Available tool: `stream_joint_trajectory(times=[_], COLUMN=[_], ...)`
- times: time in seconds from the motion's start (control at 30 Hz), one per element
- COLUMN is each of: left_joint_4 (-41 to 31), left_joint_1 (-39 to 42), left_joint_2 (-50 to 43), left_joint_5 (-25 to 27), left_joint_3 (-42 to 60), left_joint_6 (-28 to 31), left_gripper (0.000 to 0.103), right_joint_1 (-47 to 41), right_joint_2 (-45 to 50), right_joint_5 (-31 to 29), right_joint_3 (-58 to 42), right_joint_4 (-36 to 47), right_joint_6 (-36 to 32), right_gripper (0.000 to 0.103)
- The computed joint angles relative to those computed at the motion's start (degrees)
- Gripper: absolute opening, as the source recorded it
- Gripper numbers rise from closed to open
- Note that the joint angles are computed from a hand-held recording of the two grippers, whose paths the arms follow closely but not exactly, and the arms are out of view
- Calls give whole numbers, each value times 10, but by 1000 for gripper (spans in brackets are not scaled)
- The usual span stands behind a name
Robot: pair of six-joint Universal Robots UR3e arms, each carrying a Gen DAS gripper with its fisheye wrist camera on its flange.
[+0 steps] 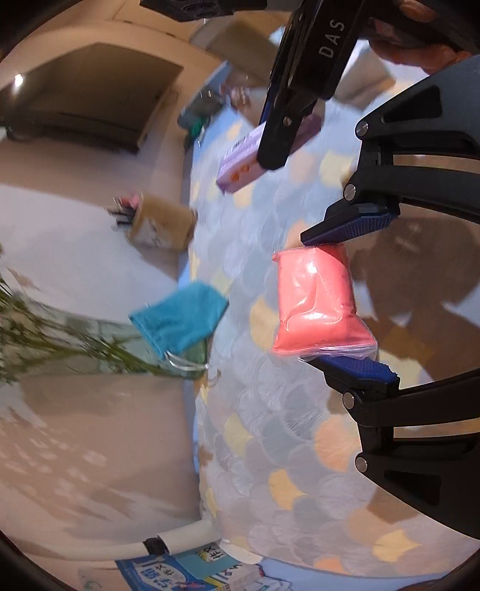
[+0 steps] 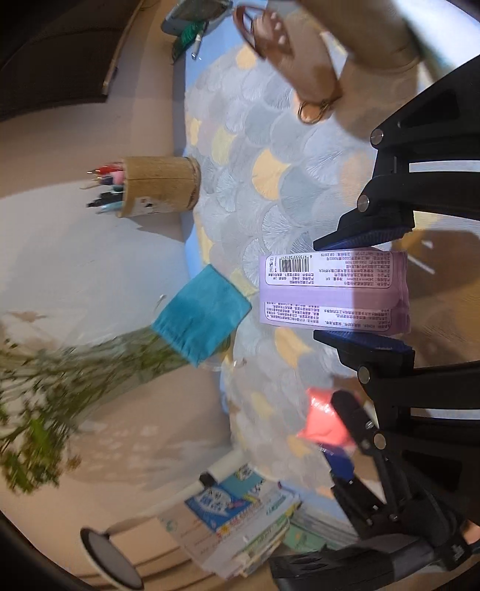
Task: Organize soft objects
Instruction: 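Carry the pink pack with the left tool while the right tool carries the purple pack to the bowl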
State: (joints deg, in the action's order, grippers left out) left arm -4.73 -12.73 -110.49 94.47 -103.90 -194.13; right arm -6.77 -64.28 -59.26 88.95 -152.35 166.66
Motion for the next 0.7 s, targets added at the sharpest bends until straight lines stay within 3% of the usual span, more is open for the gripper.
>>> stream_joint_trajectory(times=[0.13, 0.37, 0.5, 0.63, 0.7], left_joint_4=[-8, -23, -45, -72, -101], left_joint_1=[-43, -156, -217, -265, -289], left_joint_2=[53, 71, 35, -22, -65], left_joint_5=[16, 67, 89, 80, 83], left_joint_3=[-22, 27, 95, 189, 262], left_joint_6=[-21, -35, -35, -30, -24], left_gripper=[53, 53, 53, 53, 53], right_joint_1=[-38, -151, -266, -389, -447], right_joint_2=[-118, -294, -403, -473, -490], right_joint_5=[42, 125, 184, 235, 249], right_joint_3=[118, 252, 302, 298, 290], right_joint_4=[-12, 48, 171, 344, 393], right_joint_6=[-27, -86, -161, -266, -303], right_gripper=[39, 39, 39, 39, 39])
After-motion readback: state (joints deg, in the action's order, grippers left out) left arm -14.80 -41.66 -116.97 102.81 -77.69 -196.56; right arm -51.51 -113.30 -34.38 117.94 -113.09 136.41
